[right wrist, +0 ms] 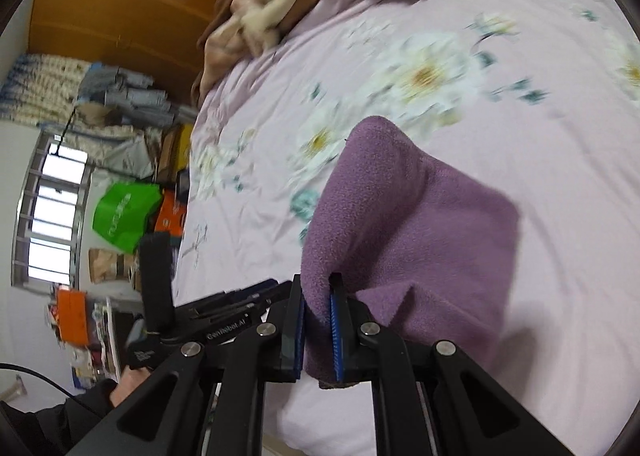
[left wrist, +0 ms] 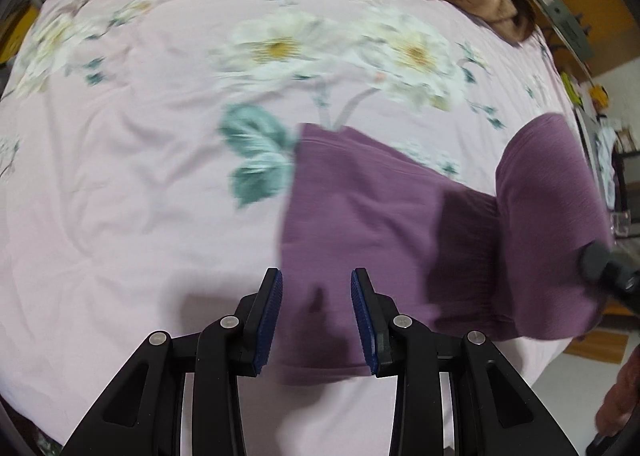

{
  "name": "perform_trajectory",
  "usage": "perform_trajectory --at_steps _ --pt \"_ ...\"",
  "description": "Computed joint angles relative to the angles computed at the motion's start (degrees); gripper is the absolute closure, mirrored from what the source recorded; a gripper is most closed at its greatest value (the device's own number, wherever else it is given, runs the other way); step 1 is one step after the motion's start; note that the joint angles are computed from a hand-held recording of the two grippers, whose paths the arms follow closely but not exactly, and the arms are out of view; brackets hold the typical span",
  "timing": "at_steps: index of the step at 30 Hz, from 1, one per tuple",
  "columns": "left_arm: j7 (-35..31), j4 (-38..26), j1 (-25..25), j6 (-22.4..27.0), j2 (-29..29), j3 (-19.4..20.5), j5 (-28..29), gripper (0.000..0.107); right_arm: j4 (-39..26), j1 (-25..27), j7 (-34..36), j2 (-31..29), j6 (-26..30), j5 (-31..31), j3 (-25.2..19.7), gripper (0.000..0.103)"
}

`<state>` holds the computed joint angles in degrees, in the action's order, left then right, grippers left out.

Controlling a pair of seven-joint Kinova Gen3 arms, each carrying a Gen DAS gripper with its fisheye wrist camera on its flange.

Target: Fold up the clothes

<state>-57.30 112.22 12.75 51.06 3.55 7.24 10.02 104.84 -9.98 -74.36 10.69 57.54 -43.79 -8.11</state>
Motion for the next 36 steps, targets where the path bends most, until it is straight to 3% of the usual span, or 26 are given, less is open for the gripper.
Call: perform_trajectory --at_steps 7,12,17,23,26,28,31,34,36 --pt "-7.14 6.01 -4.89 -0.66 -3.92 -3.14 2.69 0.071 -0.28 -7.73 -5.96 6.96 -7.15 4.22 -3.72 0.091" --pt "-11.67 8.33 -6.87 -1.67 -4.74 -3.94 5.68 0.071 -0.16 -9.63 -9.56 11.56 -8.28 6.35 -4.81 0.08" --pt "-16.6 8.49 -7.73 -2.71 -3.69 -4.04 10.33 0.071 3.97 -5.09 -5.68 7.1 -7.98 1.86 -6.68 0.075" --pt "-23.53 6.64 -7.88 -3.95 0.21 -2.88 18.33 0.064 7.45 -3.22 -3.79 2.09 -1.86 1.45 -3.4 0.069" --pt "-27.0 5.47 -7.86 -4.33 2.89 -1.89 21.77 0.055 9.31 -3.07 -4.48 -1.18 -3.17 2.86 -1.51 0.069" --pt "-28.31 5.32 -8.21 -4.59 4.5 -1.51 24.13 0.054 10.55 -2.47 -3.59 -3.4 -5.58 2.62 -0.49 0.069" --pt "-30.75 5.3 -9.39 -3.95 7.06 -1.06 28.42 0.054 10.38 -1.46 -1.68 -3.78 -8.74 3.2 0.24 0.069" --pt "-30.67 4.85 -9.76 -3.55 7.08 -1.02 29.05 0.054 8.69 -2.43 -0.42 -1.95 -10.48 5.48 1.79 0.069" --pt "-31.28 5.23 -10.4 -3.56 6.35 -1.2 30.35 0.052 7.19 -0.48 1.94 0.46 -8.54 5.71 0.57 0.069"
